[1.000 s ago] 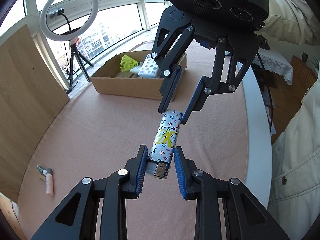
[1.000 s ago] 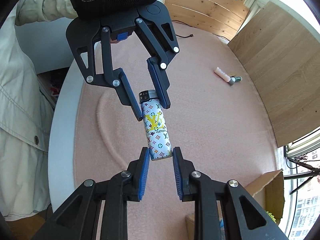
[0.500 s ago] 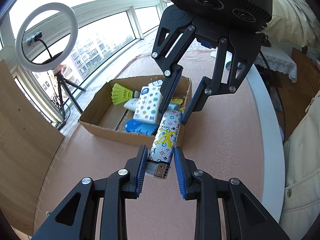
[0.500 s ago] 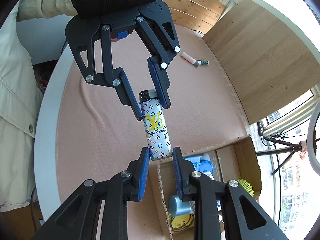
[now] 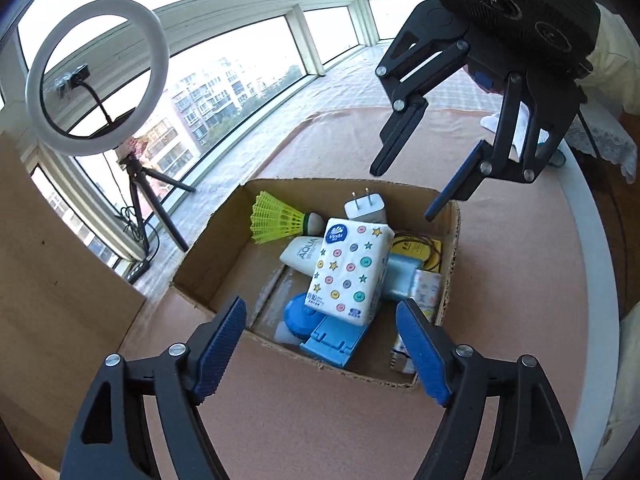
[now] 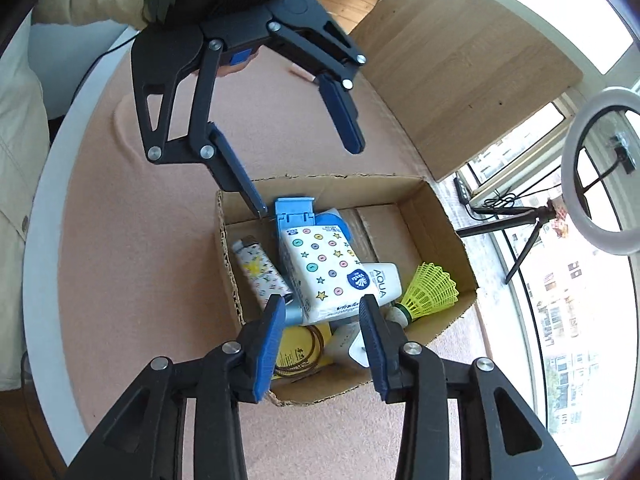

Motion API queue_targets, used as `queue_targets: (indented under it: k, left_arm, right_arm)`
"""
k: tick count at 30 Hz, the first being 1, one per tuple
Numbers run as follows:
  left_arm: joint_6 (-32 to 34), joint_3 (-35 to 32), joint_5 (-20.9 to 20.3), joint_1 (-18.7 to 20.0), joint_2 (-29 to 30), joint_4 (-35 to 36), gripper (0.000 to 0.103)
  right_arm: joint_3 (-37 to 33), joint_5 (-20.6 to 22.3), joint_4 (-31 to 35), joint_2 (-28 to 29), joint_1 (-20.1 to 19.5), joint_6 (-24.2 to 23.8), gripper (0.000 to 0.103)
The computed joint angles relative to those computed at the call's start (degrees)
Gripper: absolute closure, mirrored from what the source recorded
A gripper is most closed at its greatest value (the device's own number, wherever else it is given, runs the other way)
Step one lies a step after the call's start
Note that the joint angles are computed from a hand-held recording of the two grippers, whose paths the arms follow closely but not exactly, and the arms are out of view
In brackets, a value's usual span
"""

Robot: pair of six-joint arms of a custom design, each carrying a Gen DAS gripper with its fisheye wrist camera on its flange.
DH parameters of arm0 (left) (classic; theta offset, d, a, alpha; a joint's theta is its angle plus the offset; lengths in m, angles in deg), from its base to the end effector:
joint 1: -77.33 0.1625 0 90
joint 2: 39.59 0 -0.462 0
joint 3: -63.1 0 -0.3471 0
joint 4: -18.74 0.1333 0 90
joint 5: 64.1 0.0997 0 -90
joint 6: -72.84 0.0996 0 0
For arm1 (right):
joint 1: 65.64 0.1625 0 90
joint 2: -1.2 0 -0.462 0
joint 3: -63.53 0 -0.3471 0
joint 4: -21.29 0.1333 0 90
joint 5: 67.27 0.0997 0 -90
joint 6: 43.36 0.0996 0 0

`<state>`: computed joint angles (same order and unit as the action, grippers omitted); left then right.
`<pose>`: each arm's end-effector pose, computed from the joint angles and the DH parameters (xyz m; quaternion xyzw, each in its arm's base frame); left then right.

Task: Organize objects
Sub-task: 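Carry the lighter over the box and open both tools, then move the right tool to the white lotion bottle and grasp its cap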

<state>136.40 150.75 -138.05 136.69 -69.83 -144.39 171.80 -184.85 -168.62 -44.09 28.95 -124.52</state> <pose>-0.2224 -0.6911 0.0376 0.7056 0.6817 -0.0907 0.1710 0.1362 -0.6065 0.1710 0.5714 -0.7264 0.1014 0.3680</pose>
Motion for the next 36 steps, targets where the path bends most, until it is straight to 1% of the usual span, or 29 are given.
queue_targets:
  k: [2,3,5,6,7,9,14,16,20,23,25,28,32,34,36]
  left_arm:
    - [-1.4,0.5,0.8,0.6,-0.6,-0.7,0.022]
    - [-2.2,0.7,1.2,1.1,-1.1,-1.2,0.021]
    - [-4.1,1.0,2.1,1.8,-1.5,-2.0,0.02]
    - [-4.8,1.2,2.6,2.3,-1.8,-2.6,0.02]
    - [-5.5,1.8,3.0,2.8,-2.5,-3.1,0.02]
    - [-7.0,2.3,3.5,3.8,-3.5,-3.8,0.02]
    - [-8.0,3.5,3.9,6.5,-6.6,-4.9,0.017]
    - [-8.3,4.0,3.6,7.8,-8.1,-4.9,0.016]
    - [-9.3,5.4,2.5,10.5,-11.3,-5.4,0.013]
    - [-10.0,5.9,1.7,12.8,-13.5,-4.7,0.012]
    - [-10.3,6.3,1.8,14.3,-14.9,-4.7,0.012]
    - [-11.1,6.6,1.8,16.5,-17.0,-4.4,0.011]
    - [-13.5,6.8,0.6,19.7,-19.7,-3.0,0.009]
    - [-14.6,6.5,0.2,21.1,-20.6,-2.1,0.008]
    - [-15.6,6.8,0.6,22.1,-21.2,-2.2,0.008]
  right_arm:
    - [-0.1,0.4,-2.2,0.3,0.0,0.7,0.065]
    - [-0.2,0.3,-3.5,0.7,0.1,1.2,0.062]
    - [-1.0,0.2,-4.6,1.4,0.4,2.6,0.059]
    - [-2.3,0.2,-4.1,2.0,0.5,3.7,0.056]
    - [-3.0,0.0,-4.2,2.5,0.7,4.9,0.05]
    - [-5.0,-0.4,-3.1,3.8,1.3,7.2,0.045]
    - [-10.2,-2.9,-1.1,7.6,3.9,9.6,0.043]
    - [-12.5,-3.7,-0.3,9.6,5.4,10.1,0.039]
    - [-18.4,-5.1,3.7,14.6,8.2,12.1,0.036]
    - [-24.2,-5.8,7.8,19.3,10.0,14.9,0.036]
    - [-28.7,-5.9,11.0,22.7,10.9,17.6,0.033]
    - [-36.6,-5.6,16.8,28.2,11.8,23.5,0.032]
    - [-49.8,-5.3,25.7,37.0,12.3,31.6,0.031]
    - [-57.6,-5.1,29.6,41.9,12.5,35.1,0.032]
    - [-66.3,-6.1,33.1,46.9,12.7,38.2,0.031]
